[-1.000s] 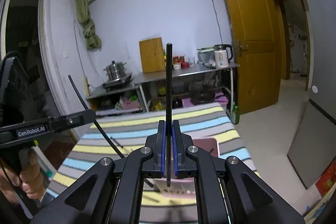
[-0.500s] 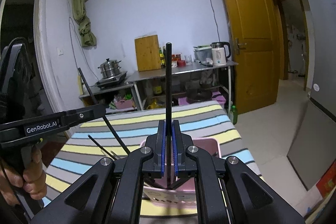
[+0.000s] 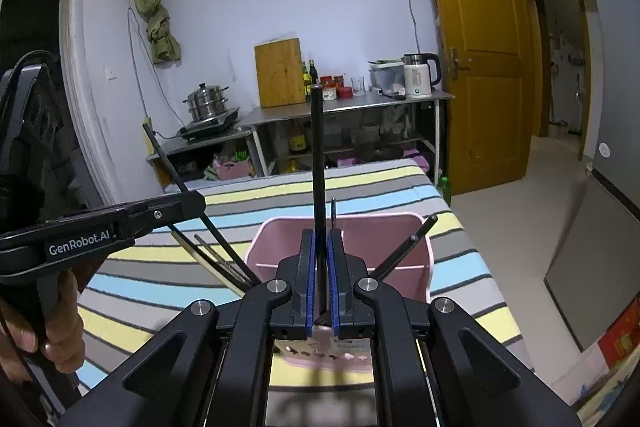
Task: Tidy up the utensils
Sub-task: 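Lower the chopstick into the basket and open the right gripper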
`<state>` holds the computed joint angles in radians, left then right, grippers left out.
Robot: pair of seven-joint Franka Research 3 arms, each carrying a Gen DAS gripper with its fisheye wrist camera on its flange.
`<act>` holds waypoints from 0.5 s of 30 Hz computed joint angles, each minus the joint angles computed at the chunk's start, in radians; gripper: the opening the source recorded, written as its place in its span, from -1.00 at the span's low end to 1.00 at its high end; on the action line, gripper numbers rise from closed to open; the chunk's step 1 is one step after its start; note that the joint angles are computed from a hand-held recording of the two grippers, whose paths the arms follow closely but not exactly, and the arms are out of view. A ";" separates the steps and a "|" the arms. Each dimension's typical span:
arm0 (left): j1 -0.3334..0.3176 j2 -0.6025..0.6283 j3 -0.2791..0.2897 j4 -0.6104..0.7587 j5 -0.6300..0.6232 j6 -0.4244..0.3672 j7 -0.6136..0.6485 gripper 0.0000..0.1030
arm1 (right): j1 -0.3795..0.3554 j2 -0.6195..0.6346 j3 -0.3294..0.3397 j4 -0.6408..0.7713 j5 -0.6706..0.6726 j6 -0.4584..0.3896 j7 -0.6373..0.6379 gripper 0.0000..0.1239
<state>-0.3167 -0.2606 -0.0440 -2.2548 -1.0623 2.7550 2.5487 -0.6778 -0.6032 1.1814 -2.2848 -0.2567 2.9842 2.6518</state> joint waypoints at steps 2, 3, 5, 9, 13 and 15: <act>-0.005 -0.011 0.006 -0.008 -0.022 0.001 0.025 -0.87 | 0.012 0.000 -0.008 -0.005 0.000 -0.002 -0.002 -0.90; -0.006 -0.014 0.008 -0.008 -0.026 -0.001 0.030 -0.87 | 0.016 0.002 -0.010 -0.006 -0.001 -0.002 -0.003 -0.90; -0.005 -0.025 0.011 -0.015 -0.033 -0.005 0.032 -0.85 | 0.036 0.006 -0.023 -0.010 -0.002 -0.009 -0.006 -0.90; -0.003 -0.041 0.020 -0.025 -0.044 -0.008 0.038 -0.65 | 0.055 0.004 -0.035 -0.005 -0.018 -0.036 -0.001 -0.89; -0.002 -0.068 0.031 -0.043 -0.053 -0.014 0.036 -0.63 | 0.074 -0.011 -0.047 -0.003 -0.037 -0.059 0.013 -0.84; -0.006 -0.086 0.041 -0.053 -0.067 -0.016 0.044 -0.63 | 0.093 -0.023 -0.060 -0.010 -0.043 -0.064 0.024 -0.82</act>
